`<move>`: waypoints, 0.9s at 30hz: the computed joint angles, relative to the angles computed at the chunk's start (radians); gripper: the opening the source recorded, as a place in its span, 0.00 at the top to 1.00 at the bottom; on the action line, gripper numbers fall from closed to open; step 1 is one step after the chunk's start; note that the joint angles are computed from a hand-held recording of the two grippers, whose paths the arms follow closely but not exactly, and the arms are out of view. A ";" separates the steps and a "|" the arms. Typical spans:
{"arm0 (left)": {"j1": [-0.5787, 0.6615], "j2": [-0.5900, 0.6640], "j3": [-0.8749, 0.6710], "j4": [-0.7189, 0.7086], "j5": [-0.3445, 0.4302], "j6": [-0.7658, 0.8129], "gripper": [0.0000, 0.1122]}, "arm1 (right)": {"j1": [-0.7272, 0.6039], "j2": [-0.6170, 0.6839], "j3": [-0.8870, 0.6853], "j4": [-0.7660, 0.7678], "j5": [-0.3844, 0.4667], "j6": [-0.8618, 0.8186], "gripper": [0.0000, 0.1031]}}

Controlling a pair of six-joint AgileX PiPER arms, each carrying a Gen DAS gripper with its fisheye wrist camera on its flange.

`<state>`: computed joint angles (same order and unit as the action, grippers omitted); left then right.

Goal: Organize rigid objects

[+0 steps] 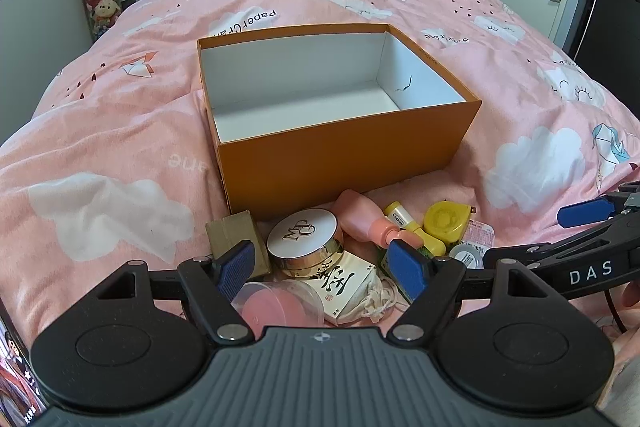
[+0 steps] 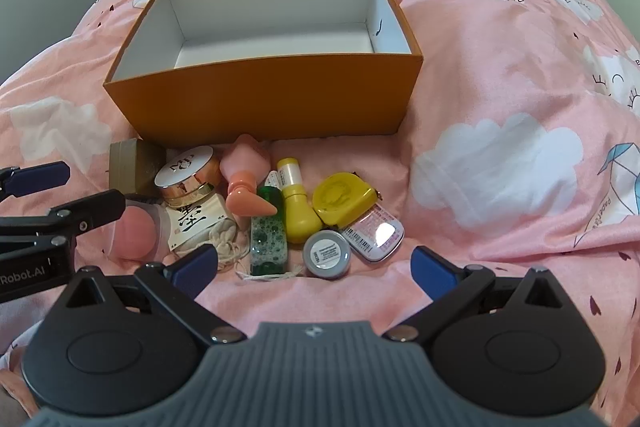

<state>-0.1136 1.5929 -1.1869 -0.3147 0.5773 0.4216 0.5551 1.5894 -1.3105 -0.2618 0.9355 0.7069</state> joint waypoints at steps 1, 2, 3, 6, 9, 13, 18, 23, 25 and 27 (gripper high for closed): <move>0.000 0.000 0.000 0.001 0.000 -0.001 0.20 | -0.001 0.001 -0.001 0.001 0.001 -0.001 0.02; -0.001 0.000 0.001 0.002 0.000 -0.002 0.20 | -0.001 0.001 -0.002 0.002 0.001 -0.002 0.02; -0.001 -0.001 0.002 0.001 0.000 -0.003 0.20 | 0.000 0.002 -0.004 0.001 0.003 -0.003 0.02; -0.001 -0.001 0.003 0.001 0.000 -0.002 0.20 | 0.001 0.004 -0.006 0.001 0.005 -0.003 0.02; -0.001 -0.002 0.003 -0.001 0.000 0.000 0.20 | 0.001 0.005 -0.006 0.001 0.005 -0.003 0.02; 0.003 -0.002 0.005 -0.024 -0.001 0.021 0.20 | 0.002 0.008 -0.007 0.001 0.006 -0.005 0.02; 0.009 -0.002 0.002 -0.038 0.009 0.030 0.20 | 0.004 0.013 -0.012 0.002 0.009 -0.009 0.02; 0.019 0.005 -0.007 -0.063 0.024 0.055 0.20 | -0.010 0.014 -0.012 0.037 -0.002 -0.046 0.02; 0.034 0.011 -0.016 -0.108 0.042 0.113 0.21 | -0.020 0.012 -0.011 0.055 -0.012 -0.067 0.02; 0.068 0.018 -0.027 -0.212 0.082 0.223 0.25 | -0.034 0.013 -0.017 0.065 -0.020 -0.089 0.02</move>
